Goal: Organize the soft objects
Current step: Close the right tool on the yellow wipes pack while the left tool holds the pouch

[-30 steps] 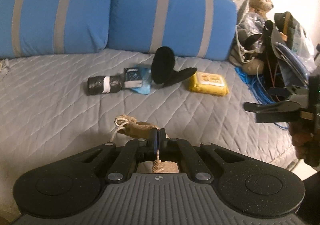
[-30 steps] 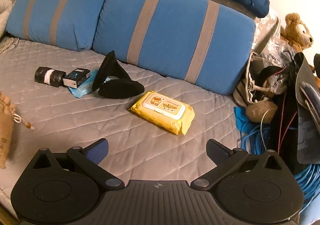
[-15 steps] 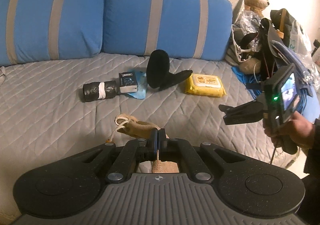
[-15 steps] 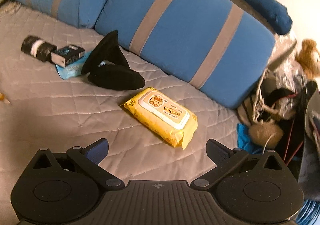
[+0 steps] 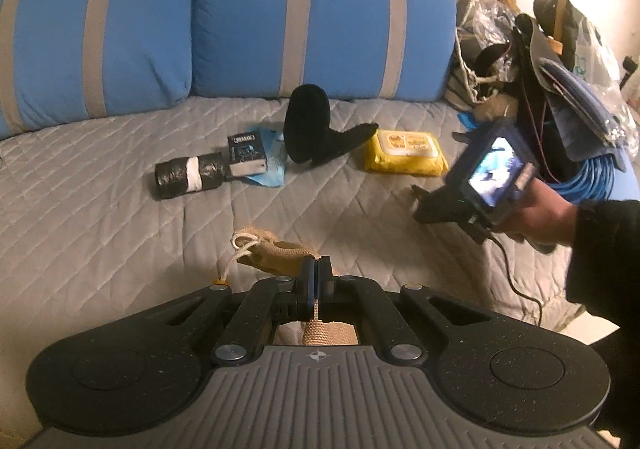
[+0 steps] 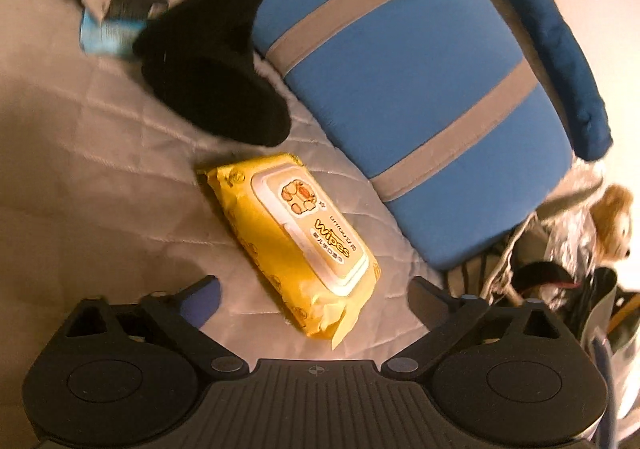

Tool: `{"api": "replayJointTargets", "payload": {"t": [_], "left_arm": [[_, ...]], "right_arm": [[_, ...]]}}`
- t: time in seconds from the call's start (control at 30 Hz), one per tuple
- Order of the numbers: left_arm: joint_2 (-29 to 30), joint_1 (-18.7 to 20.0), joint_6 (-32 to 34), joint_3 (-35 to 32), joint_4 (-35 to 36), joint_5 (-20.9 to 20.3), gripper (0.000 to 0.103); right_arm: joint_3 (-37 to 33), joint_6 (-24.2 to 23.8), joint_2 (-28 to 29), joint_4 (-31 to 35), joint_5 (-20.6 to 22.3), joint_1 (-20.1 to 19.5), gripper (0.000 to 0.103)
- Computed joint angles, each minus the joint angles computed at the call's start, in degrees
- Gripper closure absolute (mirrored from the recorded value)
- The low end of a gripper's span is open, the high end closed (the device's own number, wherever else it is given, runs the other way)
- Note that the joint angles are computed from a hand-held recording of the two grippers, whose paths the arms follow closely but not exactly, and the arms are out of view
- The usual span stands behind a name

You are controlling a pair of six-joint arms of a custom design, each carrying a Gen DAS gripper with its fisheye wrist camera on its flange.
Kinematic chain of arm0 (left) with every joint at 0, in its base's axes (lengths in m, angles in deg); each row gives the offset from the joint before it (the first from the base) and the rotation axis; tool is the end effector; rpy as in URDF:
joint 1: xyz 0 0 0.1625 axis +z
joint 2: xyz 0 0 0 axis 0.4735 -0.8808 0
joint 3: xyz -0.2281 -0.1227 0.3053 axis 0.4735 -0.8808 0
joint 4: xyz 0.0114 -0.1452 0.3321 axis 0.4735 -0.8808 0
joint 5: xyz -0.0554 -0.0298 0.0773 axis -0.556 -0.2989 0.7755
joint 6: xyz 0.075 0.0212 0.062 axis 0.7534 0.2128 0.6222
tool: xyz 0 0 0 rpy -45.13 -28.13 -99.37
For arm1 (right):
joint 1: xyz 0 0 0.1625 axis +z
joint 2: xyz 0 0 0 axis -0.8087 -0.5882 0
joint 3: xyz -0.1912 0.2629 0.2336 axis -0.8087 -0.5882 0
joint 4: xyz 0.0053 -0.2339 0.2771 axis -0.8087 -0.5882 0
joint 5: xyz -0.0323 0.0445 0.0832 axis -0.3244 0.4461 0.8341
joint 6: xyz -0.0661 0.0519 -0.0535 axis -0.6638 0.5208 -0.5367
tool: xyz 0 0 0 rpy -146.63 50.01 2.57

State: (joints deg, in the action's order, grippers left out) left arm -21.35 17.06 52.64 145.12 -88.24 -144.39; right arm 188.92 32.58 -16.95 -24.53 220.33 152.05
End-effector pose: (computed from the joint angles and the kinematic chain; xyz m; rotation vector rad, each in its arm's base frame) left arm -0.2211 -0.4751 0.2477 1.1370 2.5006 -0.5500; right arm 0.1269 -0.5167 0.1326 0.6296 -1.4825 0.5824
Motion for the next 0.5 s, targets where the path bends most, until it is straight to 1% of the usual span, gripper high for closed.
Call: {"api": "replayJointTargets", "payload": {"t": [0.13,0.17,0.27,0.4,0.47,0.5], "left_arm": [[0.7,0.1,0.1,-0.5,1.6,-0.2,0.102],[0.9,0.1,0.1,-0.6,1.9,-0.3,0.102],[1.2,0.2,0.1,-1.0,2.5,-0.7,0.102],[1.3,0.4,-0.2,-1.3,2.8,-1.1,0.102],[1.6,0.5,-0.7,-1.7,3.3,-1.0,0.102],[1.7,0.5,-0.9,-1.7,3.5,-0.9,0.102]], "right_arm": [[0.5,-8.2,1.7,-7.4,-2.9,-1.5,0.008],[0.1,-9.1,2.1,-7.8,-3.3,-1.6,0.009],[-2.3,-9.1,3.1,-6.2,-2.7,-1.9,0.012],[-5.2,-5.6,3.4,-1.4,-1.6,-2.2,0.016],[-7.6,-2.1,3.8,3.8,-0.8,-2.2,0.031],[-8.5,-1.8,4.3,5.0,0.2,-2.1,0.045]]}}
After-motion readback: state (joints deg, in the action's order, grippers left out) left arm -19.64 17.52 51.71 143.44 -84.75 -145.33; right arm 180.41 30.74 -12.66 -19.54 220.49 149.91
